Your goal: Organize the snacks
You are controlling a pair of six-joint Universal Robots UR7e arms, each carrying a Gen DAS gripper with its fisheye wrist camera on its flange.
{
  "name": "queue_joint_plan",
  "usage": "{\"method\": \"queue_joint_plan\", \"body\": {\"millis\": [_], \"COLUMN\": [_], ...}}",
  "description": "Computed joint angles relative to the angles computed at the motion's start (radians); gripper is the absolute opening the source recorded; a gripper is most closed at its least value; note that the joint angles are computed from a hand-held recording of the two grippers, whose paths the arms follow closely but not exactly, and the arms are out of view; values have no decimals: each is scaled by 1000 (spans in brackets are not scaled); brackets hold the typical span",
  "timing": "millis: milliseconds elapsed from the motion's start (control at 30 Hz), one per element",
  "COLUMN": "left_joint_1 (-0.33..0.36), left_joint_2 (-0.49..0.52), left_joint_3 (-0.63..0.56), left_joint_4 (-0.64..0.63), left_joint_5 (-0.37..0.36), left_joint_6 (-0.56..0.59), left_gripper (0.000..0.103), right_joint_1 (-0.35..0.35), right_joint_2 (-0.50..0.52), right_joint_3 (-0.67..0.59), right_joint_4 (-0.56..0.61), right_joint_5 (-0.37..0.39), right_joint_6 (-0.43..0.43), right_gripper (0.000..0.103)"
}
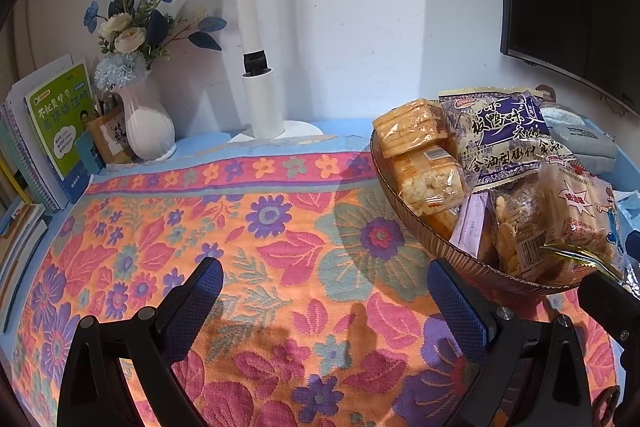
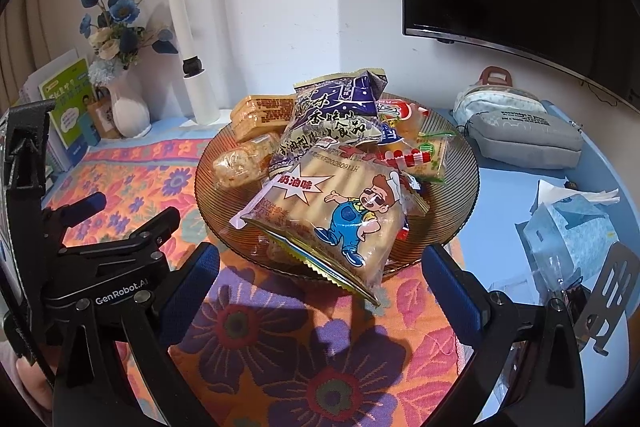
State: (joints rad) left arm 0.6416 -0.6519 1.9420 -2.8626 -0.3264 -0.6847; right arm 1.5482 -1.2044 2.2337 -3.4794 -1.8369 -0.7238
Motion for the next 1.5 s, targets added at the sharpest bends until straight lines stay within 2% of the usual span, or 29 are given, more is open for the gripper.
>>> {"method": "queue_joint_plan", "body": {"millis": [600,1067,1300,1500], "left_joint_1": [-2,-2,-5,-9], "left_joint_2": [-8,-15,-8,-5], "left_joint_3": [15,16,8,16], "left_joint_4": [-22,8,56,11], "left_joint_5": [14,13,55,55], "left_joint_6": [0,-19,-49,-20], "left_gripper": [101,103,103,103], "right_joint_1": [7,6,6,7], "right_joint_2": [4,7,4,5], "right_joint_3": [-2,0,1,1], "right_joint_4": [13,14,19,25], "right_joint_5": [1,-7,-6,-10], "right_joint_6": [20,34,36,49], "right_gripper": [102,102,102,102]}}
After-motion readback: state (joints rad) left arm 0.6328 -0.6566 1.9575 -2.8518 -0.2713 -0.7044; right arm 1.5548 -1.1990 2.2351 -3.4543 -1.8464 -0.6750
